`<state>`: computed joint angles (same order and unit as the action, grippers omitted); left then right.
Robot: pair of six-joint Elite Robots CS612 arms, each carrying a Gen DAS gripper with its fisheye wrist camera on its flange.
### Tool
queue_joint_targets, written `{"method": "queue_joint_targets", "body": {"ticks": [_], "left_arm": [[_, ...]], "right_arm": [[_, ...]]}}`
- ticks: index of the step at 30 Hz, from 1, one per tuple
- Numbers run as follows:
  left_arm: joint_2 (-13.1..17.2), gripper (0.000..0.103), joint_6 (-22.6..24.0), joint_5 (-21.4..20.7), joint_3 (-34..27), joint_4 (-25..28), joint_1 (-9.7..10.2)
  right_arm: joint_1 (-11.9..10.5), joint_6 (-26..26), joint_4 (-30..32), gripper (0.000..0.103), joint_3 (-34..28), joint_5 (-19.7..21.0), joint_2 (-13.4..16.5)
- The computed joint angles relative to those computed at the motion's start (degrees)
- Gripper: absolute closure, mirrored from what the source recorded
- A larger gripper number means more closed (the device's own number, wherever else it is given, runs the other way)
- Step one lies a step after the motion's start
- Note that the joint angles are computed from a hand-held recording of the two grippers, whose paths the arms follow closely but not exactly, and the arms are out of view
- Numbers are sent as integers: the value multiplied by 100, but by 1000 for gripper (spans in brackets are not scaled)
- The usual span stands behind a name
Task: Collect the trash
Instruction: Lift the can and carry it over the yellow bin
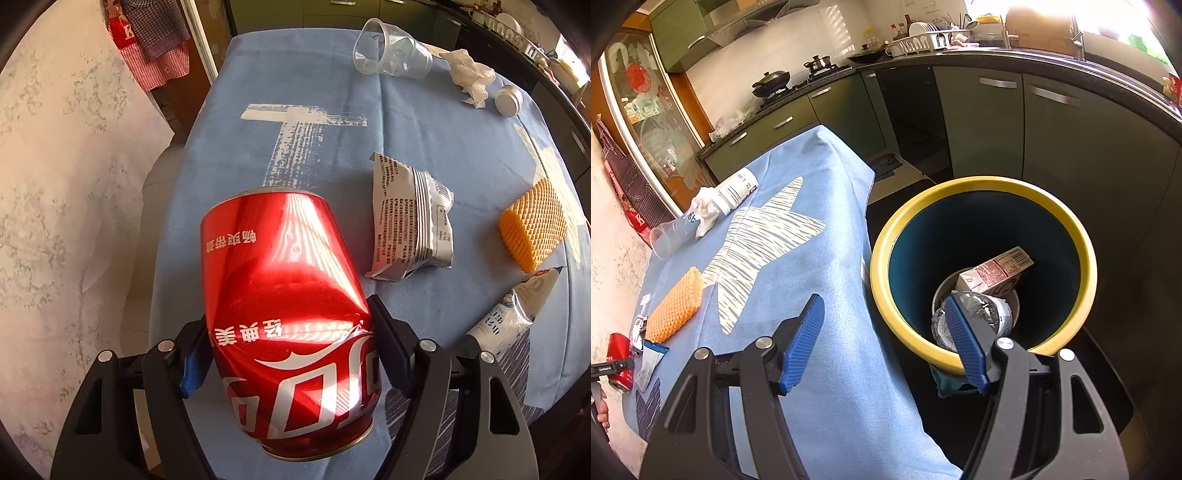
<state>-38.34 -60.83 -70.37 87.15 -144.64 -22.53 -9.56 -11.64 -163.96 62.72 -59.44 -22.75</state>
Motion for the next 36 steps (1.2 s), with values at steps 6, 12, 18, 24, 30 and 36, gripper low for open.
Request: {"method": "queue_joint_targets", "body": {"ticks": [6,12,18,24,30,36], "left_arm": [[-89,28,40,134,180,-195,-54],[-229,28,160,298,334,-445,-153],[-316,28,616,521,278,-740,-306],[-89,28,1654,314,-268,-1201,-375],[503,28,2781,-365,-1480,-1239,-326],[1358,28,3801,-1152,-3347,-447,-337]], "right_arm": [[28,-79,55,39,5,-3,-7],[40,-128,45,39,34,1,-29],[15,-72,-42,39,70,7,-45],[-55,121,-156,39,80,-32,-29],[-186,427,-314,39,72,-123,-7],[-348,771,-445,39,10,-196,51]]}}
